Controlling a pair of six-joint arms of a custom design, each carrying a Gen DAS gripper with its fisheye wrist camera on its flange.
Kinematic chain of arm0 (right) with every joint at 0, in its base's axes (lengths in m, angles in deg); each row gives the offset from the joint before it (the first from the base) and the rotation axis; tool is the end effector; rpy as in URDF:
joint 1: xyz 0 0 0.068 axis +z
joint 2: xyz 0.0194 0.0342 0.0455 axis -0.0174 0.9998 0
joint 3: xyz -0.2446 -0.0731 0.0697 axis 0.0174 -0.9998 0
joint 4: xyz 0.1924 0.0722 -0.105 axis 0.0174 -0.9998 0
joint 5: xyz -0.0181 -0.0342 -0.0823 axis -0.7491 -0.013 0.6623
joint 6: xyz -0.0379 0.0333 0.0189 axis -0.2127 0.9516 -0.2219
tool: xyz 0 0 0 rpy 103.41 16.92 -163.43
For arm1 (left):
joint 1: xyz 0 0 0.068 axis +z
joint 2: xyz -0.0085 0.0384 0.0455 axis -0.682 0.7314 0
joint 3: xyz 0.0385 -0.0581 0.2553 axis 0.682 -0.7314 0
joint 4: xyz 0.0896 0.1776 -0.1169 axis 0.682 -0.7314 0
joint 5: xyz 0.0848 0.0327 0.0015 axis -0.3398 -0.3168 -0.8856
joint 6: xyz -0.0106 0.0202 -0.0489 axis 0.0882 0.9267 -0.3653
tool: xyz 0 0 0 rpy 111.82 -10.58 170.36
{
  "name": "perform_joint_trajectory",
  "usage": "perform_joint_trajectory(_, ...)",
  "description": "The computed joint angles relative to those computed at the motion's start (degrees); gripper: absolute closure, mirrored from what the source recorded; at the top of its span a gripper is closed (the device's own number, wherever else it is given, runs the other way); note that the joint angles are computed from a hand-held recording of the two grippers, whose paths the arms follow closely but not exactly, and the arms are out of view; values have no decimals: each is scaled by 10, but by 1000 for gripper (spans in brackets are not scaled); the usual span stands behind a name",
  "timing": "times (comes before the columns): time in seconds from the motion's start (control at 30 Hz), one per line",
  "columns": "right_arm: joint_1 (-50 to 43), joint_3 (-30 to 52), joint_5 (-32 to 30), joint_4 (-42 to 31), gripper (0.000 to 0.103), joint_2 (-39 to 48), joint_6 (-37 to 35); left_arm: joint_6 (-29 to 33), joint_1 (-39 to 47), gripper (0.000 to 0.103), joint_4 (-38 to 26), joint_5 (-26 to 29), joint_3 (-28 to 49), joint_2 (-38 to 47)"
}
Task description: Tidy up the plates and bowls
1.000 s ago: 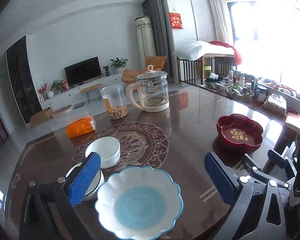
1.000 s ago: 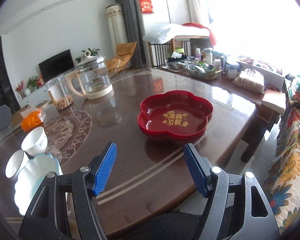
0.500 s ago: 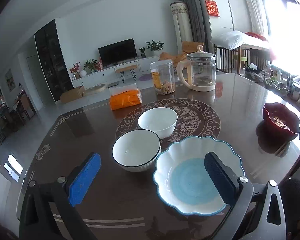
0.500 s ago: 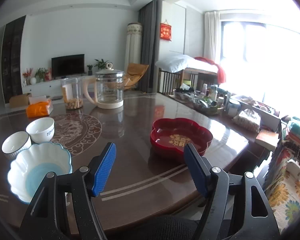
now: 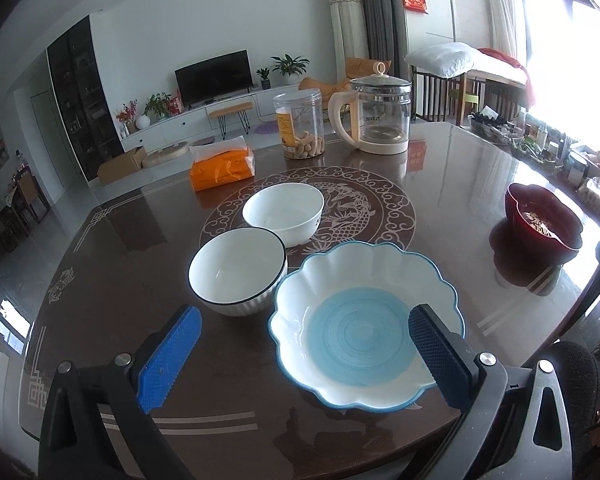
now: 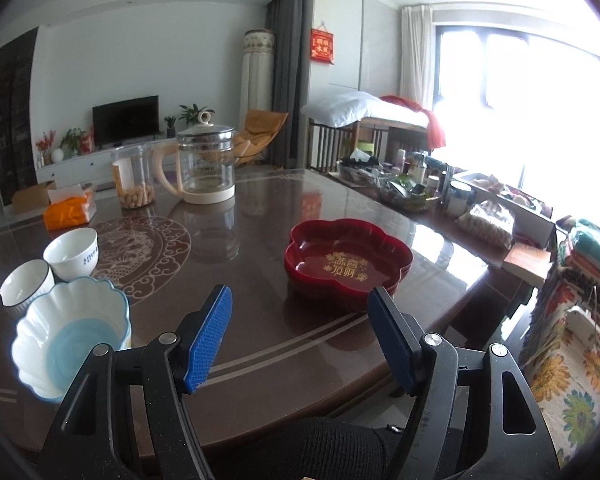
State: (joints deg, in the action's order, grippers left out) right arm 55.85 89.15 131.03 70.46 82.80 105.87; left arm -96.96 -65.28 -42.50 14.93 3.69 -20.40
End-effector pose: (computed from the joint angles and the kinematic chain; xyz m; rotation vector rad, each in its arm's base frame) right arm 0.1982 0.2480 0.2076 0.1585 2.0139 -0.1989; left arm 0.2018 -0.0675 0.2414 -0.0144 2.2998 0.1637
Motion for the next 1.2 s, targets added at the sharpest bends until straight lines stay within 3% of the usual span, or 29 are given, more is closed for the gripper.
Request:
perform_joint_trajectory(0.13, 17, -5, 52, -10, 28, -22, 8, -1, -6, 0, -1, 7, 8, 6)
perform_joint_trajectory(0.2, 14, -50, 32, 89, 23, -44, -61, -4, -9, 0, -1, 10, 11, 9)
perform_joint_trajectory(0.33, -4, -30, -34, 55, 23, -30, -65, -7, -10, 0, -5, 16, 17, 17)
perform_joint_trajectory(0.43, 8, -77, -14, 143, 23, -50, -90, -4, -3, 0, -5, 19, 14, 14)
perform_joint_trajectory(0.53, 2, -107, -52, 228, 23, -66, -153, -4, 3, 0, -5, 21, 13, 15)
perform_joint_trajectory(0.67, -11, -98, -105, 226, 21, -58, -159, -3, 12, 0, -6, 23, 13, 16)
perform_joint_trajectory(1.2, -8, -106, -138, 257, 18, -35, -166, 14, 26, 0, -2, 16, 10, 25)
